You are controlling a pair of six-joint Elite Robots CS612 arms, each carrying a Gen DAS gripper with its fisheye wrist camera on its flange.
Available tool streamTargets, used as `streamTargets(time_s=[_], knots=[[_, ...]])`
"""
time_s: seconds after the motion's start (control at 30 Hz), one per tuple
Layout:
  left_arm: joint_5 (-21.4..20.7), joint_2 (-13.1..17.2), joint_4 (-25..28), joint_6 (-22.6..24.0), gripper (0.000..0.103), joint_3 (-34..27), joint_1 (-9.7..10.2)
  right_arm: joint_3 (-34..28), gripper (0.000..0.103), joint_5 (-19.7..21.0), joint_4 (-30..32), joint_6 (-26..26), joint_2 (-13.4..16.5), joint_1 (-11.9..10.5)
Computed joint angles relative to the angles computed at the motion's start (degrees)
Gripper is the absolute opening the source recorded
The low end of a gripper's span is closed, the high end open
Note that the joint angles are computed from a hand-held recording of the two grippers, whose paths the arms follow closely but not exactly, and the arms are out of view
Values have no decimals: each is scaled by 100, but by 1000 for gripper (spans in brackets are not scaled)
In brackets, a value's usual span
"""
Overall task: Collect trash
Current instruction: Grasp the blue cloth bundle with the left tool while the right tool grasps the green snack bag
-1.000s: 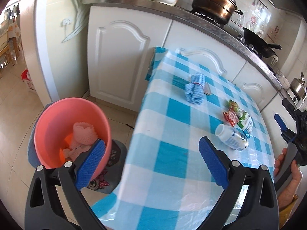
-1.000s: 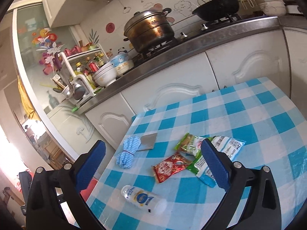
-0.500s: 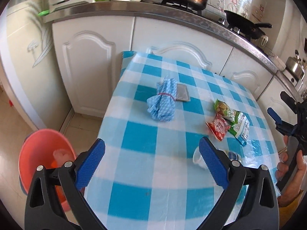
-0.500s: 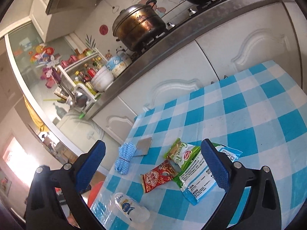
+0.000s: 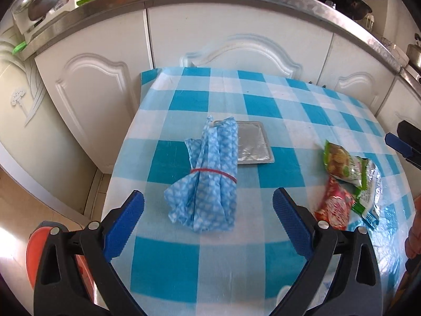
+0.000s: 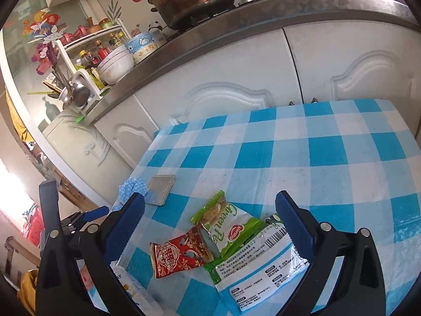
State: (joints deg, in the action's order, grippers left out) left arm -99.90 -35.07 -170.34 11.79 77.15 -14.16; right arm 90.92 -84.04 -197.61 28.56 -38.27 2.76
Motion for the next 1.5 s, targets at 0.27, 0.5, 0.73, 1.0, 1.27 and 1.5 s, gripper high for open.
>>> streamTargets(time_s=[0.27, 0.5, 0.73, 1.0, 1.27, 1.5], knots=[[164, 172, 7, 96, 98, -204, -39, -222, 97, 48, 462, -324, 136, 19], [130, 266, 49, 68, 74, -285, -37, -400, 95, -122, 962, -748, 196, 98], [59, 303, -94, 54, 51, -272, -17, -518, 63, -313, 1407, -1001, 238, 142], [-183, 291, -205, -72, 36, -207, 31, -543, 64, -416, 1513, -1147, 264, 161], [-343, 240, -300, -188, 32, -113, 66, -489, 47, -453, 1456, -1081, 255, 148], [-501, 198, -391, -313, 29, -49, 119, -415, 37, -329, 1276, -1051, 242, 129]])
